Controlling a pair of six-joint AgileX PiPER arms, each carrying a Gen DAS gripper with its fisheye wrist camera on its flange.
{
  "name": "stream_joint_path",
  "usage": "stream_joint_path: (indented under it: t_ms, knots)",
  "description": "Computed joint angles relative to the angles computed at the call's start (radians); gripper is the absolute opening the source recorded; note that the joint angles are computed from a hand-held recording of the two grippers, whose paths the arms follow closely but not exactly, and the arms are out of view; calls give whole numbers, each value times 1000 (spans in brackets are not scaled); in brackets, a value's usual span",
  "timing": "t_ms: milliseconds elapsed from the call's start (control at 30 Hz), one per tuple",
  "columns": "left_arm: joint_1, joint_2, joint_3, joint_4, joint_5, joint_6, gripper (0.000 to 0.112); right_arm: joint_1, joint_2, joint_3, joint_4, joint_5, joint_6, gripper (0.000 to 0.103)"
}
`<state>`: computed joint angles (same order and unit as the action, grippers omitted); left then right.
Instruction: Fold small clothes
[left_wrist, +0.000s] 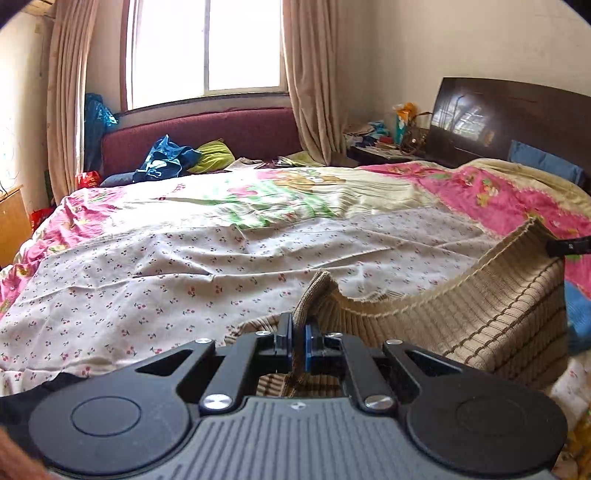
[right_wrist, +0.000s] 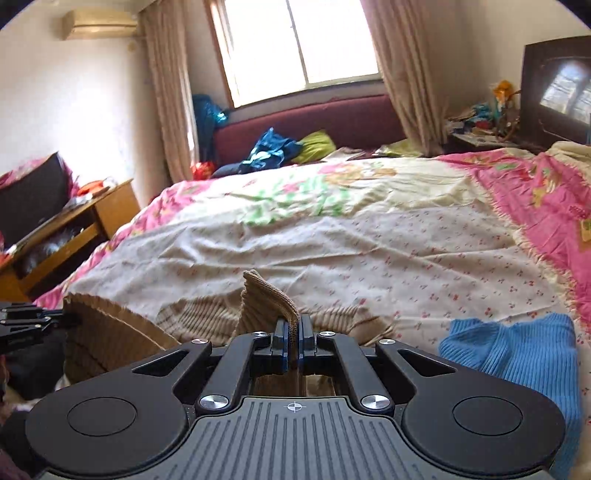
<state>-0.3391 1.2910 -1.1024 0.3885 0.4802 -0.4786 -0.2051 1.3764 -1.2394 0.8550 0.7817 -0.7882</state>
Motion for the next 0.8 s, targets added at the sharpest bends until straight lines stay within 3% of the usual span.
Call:
stream_joint_path:
  t_ms: [100, 167, 300, 400, 567, 667, 733, 800]
  knots:
    - [80, 162, -43, -78, -75, 52, 21, 38, 120, -22, 5, -139, 41, 3]
    - [102, 240, -42, -111, -86, 68, 21, 89, 191, -25, -91, -219, 127, 3]
    - [110, 314, 31, -2, -128, -72, 23, 153, 317, -11, -310, -273, 355, 4]
    - [159, 305, 67, -89, -183, -46, 27, 157, 361, -4, -282, -281, 366, 7]
    - [178, 296, 52, -174, -175, 58, 27, 198, 341, -12, -334, -320, 359, 8]
    - [174, 282, 63, -211, -176, 88, 28, 201, 361, -60, -338, -283, 381, 8]
    - [176, 282, 65, -224, -163, 89, 38, 203, 371, -68, -335, -270, 381, 12]
    - [165, 282, 74, -147, -163, 15, 50, 202, 377, -66, -332, -260, 371, 13]
